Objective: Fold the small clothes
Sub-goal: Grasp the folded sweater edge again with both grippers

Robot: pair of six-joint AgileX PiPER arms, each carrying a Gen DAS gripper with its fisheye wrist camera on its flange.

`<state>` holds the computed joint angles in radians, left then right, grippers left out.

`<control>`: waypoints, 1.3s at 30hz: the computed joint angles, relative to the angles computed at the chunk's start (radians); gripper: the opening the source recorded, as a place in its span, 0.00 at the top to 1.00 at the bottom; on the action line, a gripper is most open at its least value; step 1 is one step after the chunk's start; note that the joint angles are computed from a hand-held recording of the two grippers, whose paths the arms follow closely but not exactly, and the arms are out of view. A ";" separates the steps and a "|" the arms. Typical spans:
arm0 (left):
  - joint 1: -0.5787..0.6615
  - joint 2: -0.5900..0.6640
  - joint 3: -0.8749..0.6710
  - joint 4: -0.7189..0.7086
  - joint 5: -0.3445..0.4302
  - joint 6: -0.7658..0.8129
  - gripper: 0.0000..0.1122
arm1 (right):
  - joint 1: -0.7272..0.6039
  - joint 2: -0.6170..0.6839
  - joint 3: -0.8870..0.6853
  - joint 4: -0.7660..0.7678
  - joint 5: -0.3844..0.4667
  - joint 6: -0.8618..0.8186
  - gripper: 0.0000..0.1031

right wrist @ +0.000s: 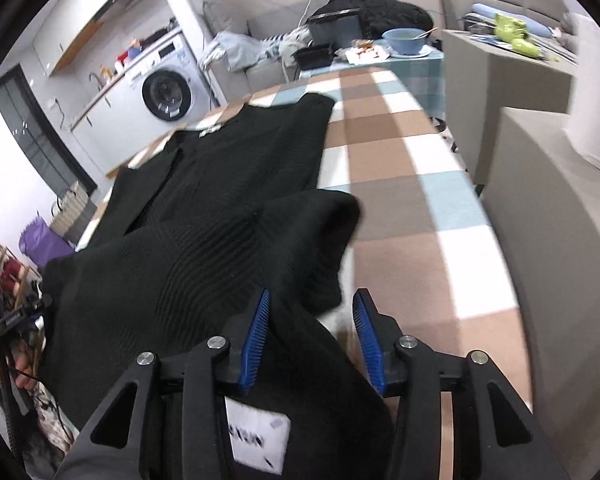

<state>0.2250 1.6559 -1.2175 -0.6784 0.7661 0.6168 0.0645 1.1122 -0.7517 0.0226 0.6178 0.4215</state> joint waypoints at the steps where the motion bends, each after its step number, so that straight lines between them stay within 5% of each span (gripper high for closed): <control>1: 0.020 -0.022 0.027 -0.022 0.007 0.032 0.48 | -0.023 -0.028 0.018 0.028 0.004 -0.025 0.57; 6: 0.051 -0.072 0.091 -0.006 0.030 0.032 0.48 | -0.123 -0.151 0.092 0.147 0.052 -0.130 0.57; 17: 0.069 -0.102 0.159 -0.037 -0.011 0.054 0.49 | -0.052 -0.203 0.140 0.054 0.073 -0.017 0.57; 19: 0.067 -0.098 0.161 -0.050 -0.016 0.061 0.55 | -0.049 -0.183 0.139 0.062 0.059 -0.024 0.57; 23: 0.044 -0.094 0.161 -0.051 -0.045 0.055 0.84 | -0.008 -0.157 0.134 0.049 0.020 -0.023 0.57; 24: 0.042 -0.096 0.162 -0.063 -0.048 0.066 0.87 | 0.019 -0.153 0.132 0.016 0.013 0.006 0.60; 27: 0.041 -0.116 0.173 -0.129 -0.060 0.127 0.94 | 0.106 -0.160 0.131 -0.085 -0.015 0.079 0.92; 32: 0.040 -0.150 0.156 -0.183 -0.065 0.144 0.95 | 0.146 -0.244 0.126 -0.140 -0.087 0.112 0.95; 39: 0.025 -0.098 0.043 -0.198 -0.048 0.100 0.96 | -0.058 -0.223 0.070 0.183 -0.165 -0.192 0.95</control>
<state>0.2501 1.5580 -1.1747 -0.8763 0.7177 0.7170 0.0070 0.8892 -0.6812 0.2056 0.4532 0.2295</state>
